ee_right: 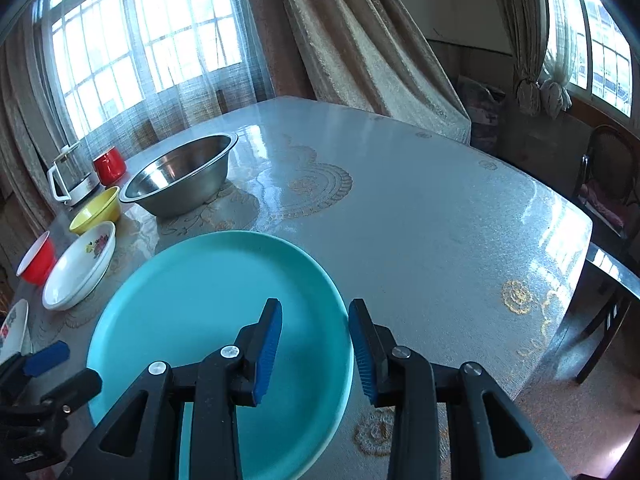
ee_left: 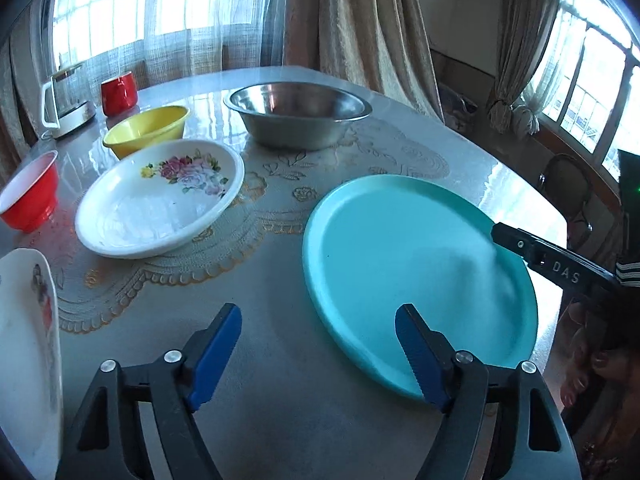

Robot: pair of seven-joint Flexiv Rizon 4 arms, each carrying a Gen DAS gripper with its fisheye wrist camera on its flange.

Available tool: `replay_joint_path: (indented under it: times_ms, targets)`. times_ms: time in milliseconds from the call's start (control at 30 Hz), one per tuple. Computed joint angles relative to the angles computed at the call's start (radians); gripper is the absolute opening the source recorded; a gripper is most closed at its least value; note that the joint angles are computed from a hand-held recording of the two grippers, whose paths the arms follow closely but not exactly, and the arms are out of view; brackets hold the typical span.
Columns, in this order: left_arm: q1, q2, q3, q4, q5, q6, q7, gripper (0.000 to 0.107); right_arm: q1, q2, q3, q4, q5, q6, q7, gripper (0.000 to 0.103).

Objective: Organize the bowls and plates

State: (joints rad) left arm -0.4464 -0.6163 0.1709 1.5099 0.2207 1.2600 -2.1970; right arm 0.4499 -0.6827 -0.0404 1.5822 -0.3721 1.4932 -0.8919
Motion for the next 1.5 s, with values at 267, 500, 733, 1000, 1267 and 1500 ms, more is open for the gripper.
replay_joint_path:
  times_ms: [267, 500, 733, 1000, 1267, 1500]
  targets:
    - [-0.008, -0.007, 0.015, -0.026, 0.002, -0.043, -0.007, 0.034, 0.053, 0.007, -0.074, 0.015, -0.023, -0.008, 0.048, 0.023]
    - [0.001, 0.016, 0.001, 0.006, 0.018, -0.028, 0.008, 0.015, 0.051, 0.015, -0.067, 0.023, -0.051, -0.02, 0.076, 0.012]
    - [-0.01, 0.084, 0.033, 0.104, 0.052, 0.01, -0.079, 0.013, -0.023, 0.018, 0.068, 0.015, 0.004, -0.022, 0.018, 0.008]
    - [0.001, 0.169, 0.015, 0.221, 0.117, 0.045, -0.144, 0.014, -0.056, 0.027, 0.186, 0.018, 0.064, -0.018, -0.044, 0.008]
    - [-0.063, 0.171, 0.069, 0.199, 0.249, 0.012, -0.262, 0.011, 0.052, 0.07, 0.081, 0.072, 0.071, 0.037, -0.015, 0.011]
    - [-0.052, 0.178, 0.056, 0.195, 0.291, 0.002, -0.301, 0.011, 0.134, 0.147, -0.087, 0.184, -0.004, 0.0, 0.107, 0.027]
